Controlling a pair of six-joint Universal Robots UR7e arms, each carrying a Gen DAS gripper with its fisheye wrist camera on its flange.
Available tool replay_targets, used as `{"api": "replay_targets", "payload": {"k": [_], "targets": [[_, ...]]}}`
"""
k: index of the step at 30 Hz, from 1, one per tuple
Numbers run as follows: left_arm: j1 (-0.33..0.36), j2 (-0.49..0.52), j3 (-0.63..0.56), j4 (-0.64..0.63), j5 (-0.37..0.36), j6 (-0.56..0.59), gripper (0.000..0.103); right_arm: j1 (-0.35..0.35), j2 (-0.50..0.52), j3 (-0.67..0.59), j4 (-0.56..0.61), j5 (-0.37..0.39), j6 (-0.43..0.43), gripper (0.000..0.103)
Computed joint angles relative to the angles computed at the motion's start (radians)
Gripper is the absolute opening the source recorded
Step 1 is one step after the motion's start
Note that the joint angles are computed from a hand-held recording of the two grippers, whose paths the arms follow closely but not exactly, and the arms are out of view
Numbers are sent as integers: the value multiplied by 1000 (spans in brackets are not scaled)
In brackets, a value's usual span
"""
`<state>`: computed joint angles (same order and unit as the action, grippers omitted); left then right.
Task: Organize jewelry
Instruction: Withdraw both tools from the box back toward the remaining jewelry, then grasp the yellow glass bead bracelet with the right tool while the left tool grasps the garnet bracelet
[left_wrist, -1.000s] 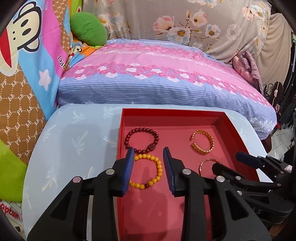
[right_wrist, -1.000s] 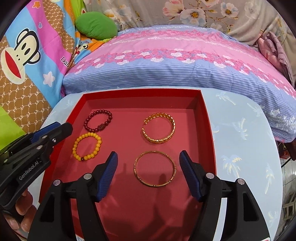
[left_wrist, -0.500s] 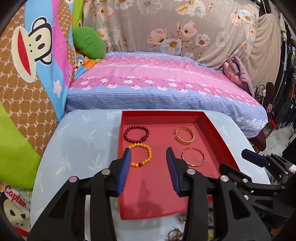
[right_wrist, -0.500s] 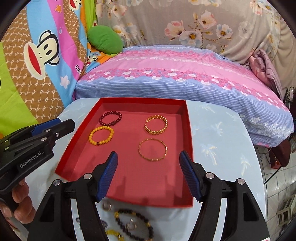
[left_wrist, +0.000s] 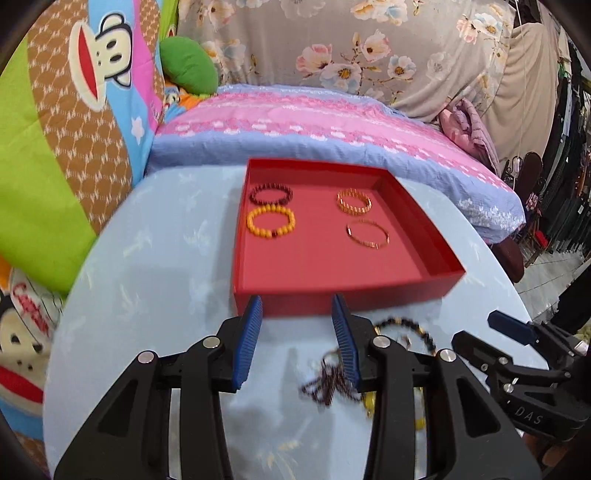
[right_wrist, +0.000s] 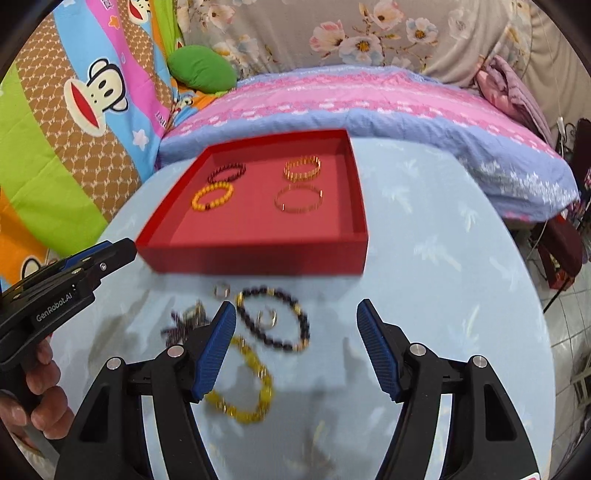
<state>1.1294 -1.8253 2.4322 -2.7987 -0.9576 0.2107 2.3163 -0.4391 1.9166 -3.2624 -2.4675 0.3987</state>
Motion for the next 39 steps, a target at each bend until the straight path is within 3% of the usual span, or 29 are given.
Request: {"api": "replay_targets", "payload": {"k": [6, 13, 19, 26, 33, 36, 39], "targets": [[25, -30, 60, 28, -13, -32, 37, 10, 34, 28, 41, 25, 64, 57], [33, -38, 90, 31, -7, -54, 38, 8, 69, 19, 29, 32, 70, 50], [41, -27, 92, 32, -19, -69, 45, 7, 90, -6, 35, 16, 48, 40], [44, 15, 95, 8, -12, -72, 45, 15, 108, -26, 50, -16, 27, 24], [41, 45, 102, -31, -5, -52, 44, 5, 93, 12, -8, 13, 41, 11], [43, 49, 101, -32, -18, -46, 38, -3, 83, 28, -28, 38, 56, 9], [47, 49, 98, -23, -41, -46, 24, -6, 78, 37, -35, 53, 70, 9]]}}
